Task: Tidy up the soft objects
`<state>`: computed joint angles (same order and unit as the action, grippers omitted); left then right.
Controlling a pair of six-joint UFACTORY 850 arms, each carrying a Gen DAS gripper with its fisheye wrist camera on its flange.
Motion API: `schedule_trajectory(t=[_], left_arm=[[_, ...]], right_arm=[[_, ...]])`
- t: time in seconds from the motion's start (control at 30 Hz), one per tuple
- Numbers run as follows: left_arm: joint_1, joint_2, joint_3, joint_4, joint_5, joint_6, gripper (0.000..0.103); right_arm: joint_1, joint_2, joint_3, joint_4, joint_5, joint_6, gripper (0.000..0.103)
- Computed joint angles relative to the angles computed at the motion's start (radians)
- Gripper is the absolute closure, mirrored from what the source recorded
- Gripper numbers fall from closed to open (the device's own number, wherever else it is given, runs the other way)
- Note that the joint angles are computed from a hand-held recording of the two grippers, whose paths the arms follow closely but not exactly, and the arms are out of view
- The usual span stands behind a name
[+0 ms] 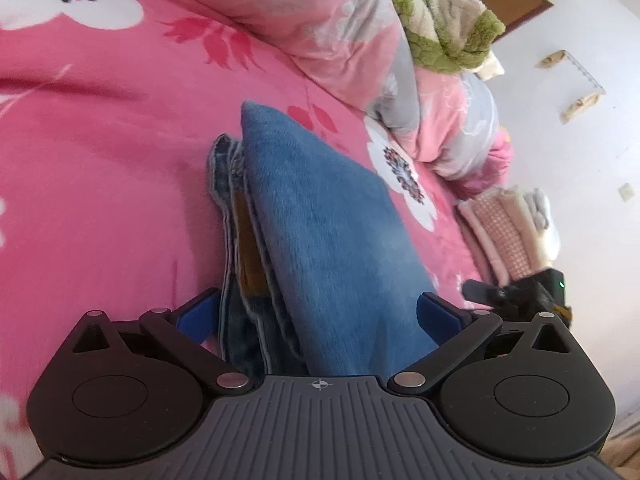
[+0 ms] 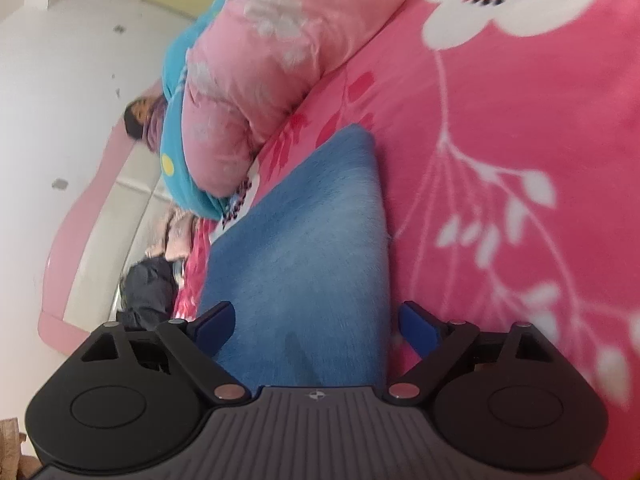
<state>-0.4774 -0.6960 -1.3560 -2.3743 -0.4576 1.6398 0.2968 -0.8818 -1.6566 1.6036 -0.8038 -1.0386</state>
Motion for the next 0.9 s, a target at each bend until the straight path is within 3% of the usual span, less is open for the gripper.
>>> schedule_trajectory(t=[0.23, 0.33, 0.4, 0.57, 0.9], left_arm=[[0.022, -0.062, -0.086, 0.102, -0.042, -0.099, 0.0], [0.025, -0.045, -0.063, 0.128, -0.056, -0.114, 0.002], [0.03, -0.028, -0.031, 0.14, -0.083, -0.105, 0.003], [0.044, -0.023, -0.006, 0.148, -0.146, -0.092, 0.005], [0.039, -0.093, -0.105, 0.145, -0.156, -0.083, 0.0]], right_arm=[[0.011, -0.152, -0.256, -0.143, -0.067, 0.187, 0.015], [0.011, -0.142, -0.235, -0.121, -0.066, 0.156, 0.018], [0.005, -0.115, -0.182, -0.099, -0.069, 0.121, 0.027], [-0.02, -0.114, -0.16, -0.09, -0.141, 0.094, 0.036], [-0.005, -0.298, -0.456, -0.15, -0.258, 0.158, 0.037]])
